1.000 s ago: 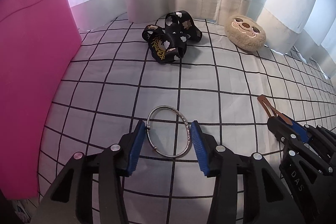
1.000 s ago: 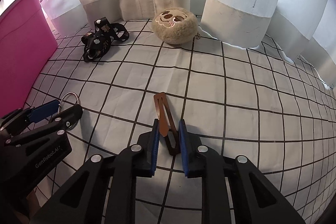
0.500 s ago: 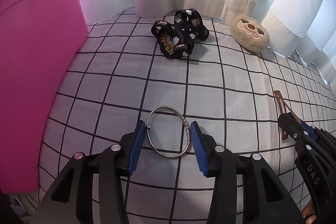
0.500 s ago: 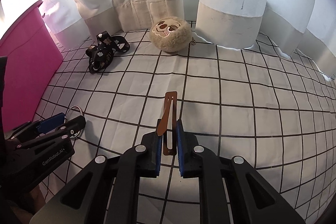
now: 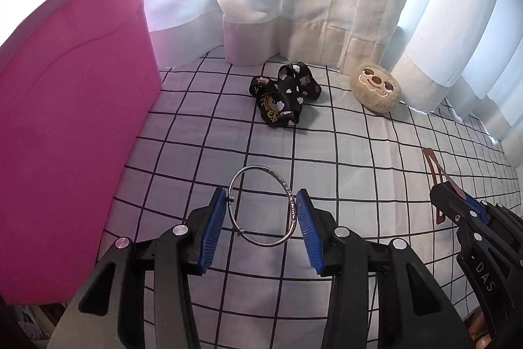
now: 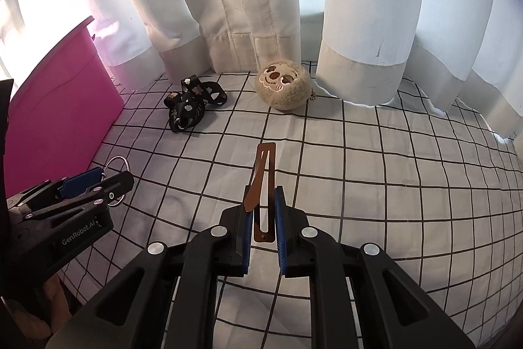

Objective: Organize jewelry
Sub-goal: 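Carry the hair clip and silver ring over the pink tub with both grippers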

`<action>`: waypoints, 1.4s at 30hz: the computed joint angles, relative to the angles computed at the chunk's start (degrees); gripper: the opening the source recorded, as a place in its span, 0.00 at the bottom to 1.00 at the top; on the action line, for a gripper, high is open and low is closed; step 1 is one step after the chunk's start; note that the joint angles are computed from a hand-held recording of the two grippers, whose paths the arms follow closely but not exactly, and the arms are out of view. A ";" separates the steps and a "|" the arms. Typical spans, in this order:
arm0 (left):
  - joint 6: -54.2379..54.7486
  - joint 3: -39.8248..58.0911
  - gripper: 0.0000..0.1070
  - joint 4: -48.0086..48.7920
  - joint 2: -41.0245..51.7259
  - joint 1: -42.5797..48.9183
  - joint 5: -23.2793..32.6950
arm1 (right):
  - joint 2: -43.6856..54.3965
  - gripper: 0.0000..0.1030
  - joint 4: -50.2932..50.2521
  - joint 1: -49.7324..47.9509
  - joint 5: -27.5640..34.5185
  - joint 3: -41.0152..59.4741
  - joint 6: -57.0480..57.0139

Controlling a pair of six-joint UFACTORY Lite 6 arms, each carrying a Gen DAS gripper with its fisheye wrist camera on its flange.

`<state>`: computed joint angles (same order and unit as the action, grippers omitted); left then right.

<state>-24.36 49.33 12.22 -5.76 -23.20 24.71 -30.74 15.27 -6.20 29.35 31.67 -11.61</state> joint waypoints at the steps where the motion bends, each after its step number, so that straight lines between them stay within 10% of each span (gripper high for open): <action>1: 0.76 0.64 0.40 -0.58 -0.91 0.08 0.89 | -0.80 0.12 -0.70 0.25 1.07 0.84 0.68; 22: 14.80 23.96 0.41 -8.58 -8.23 12.14 17.85 | 4.43 0.12 -16.43 20.01 11.00 31.85 19.74; 42: 38.11 40.17 0.41 -23.36 0.90 46.40 23.98 | 37.72 0.12 -27.57 47.38 14.27 72.00 31.05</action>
